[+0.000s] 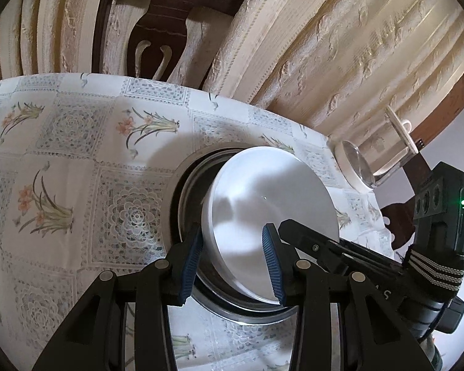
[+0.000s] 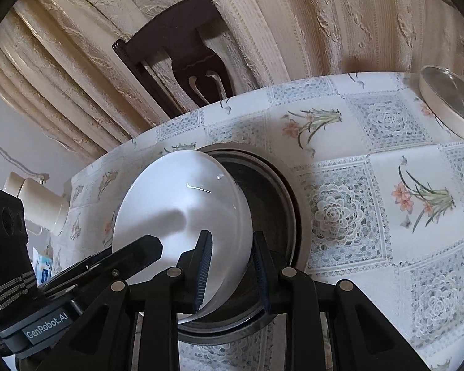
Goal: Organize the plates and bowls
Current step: 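Lift the white bowl with both grippers and carry it over the steel bowls, then lower the white bowl into the steel bowls and open both grippers, then close both grippers on the rim of the nested steel bowls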
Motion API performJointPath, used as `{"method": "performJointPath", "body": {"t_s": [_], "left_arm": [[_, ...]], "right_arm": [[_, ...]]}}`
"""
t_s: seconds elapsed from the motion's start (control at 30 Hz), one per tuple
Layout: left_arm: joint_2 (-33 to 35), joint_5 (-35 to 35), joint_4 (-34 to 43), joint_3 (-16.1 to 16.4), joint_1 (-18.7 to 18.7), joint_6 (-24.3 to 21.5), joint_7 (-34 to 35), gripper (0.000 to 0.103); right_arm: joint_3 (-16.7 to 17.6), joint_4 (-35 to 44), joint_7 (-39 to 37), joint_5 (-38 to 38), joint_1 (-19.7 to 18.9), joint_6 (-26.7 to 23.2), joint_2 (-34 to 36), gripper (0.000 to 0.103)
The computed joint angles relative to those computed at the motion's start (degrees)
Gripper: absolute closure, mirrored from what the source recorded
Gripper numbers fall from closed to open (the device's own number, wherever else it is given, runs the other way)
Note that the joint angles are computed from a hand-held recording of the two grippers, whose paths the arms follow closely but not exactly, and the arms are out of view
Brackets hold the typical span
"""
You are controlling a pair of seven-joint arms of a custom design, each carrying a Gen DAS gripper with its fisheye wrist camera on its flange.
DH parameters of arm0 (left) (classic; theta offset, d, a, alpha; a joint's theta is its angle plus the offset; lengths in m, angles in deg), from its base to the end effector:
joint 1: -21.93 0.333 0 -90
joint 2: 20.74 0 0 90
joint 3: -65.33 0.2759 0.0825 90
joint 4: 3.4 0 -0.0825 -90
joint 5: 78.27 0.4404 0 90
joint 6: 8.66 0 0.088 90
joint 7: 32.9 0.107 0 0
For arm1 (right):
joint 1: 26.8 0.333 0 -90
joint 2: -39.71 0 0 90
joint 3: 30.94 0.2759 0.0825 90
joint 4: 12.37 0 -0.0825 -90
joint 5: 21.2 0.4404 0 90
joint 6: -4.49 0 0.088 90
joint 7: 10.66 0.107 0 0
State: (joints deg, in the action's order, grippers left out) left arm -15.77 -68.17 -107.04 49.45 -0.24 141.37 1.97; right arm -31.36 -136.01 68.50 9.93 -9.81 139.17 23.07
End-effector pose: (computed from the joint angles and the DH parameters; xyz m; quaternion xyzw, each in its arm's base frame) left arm 0.5408 -0.4219 0.5183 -0.7192 0.5948 -0.3559 0.0475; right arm 0.5477 0.1704 0.5192 -0.7276 0.6034 0.0171 0.3260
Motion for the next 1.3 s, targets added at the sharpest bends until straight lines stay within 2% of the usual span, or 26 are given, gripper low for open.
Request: {"method": "performJointPath", "body": {"t_s": [0.37,0.43,0.5,0.6,0.97,1.17,1.3], "left_arm": [[0.3,-3.6,0.2,-0.2,0.2,0.5,1.8,0.054],[0.1,-4.1,0.0,-0.2,0.2,0.9,2.1,0.049],[-0.5,-3.2,-0.6,-0.1,0.1,2.3,1.4,0.037],[-0.8,0.4,-0.5,0.1,-0.1,2.5,-1.0,0.032],[-1.9,7.4,-1.3,0.2,-0.1,0.3,-5.2,0.032],[-2.4,6.8,-2.3,0.0,0.4,0.1,-4.6,0.032],[-2.7,6.1,-3.1,0.0,0.6,0.2,-4.8,0.032]], "right_arm": [[-0.7,-1.1,0.1,2.6,0.0,1.5,-1.0,0.073],[-0.7,-1.6,0.0,3.0,0.0,2.3,-1.5,0.066],[-0.8,-2.4,-0.1,3.5,0.2,4.2,-2.4,0.054],[-1.0,-3.0,-0.5,3.5,0.4,5.2,-3.2,0.052],[-1.7,-5.3,1.9,1.6,-0.1,6.2,-5.0,0.049],[-2.4,-6.1,2.9,1.8,-0.5,5.1,-4.9,0.047],[-2.7,-6.7,2.7,2.5,-0.6,4.9,-5.2,0.041]]}}
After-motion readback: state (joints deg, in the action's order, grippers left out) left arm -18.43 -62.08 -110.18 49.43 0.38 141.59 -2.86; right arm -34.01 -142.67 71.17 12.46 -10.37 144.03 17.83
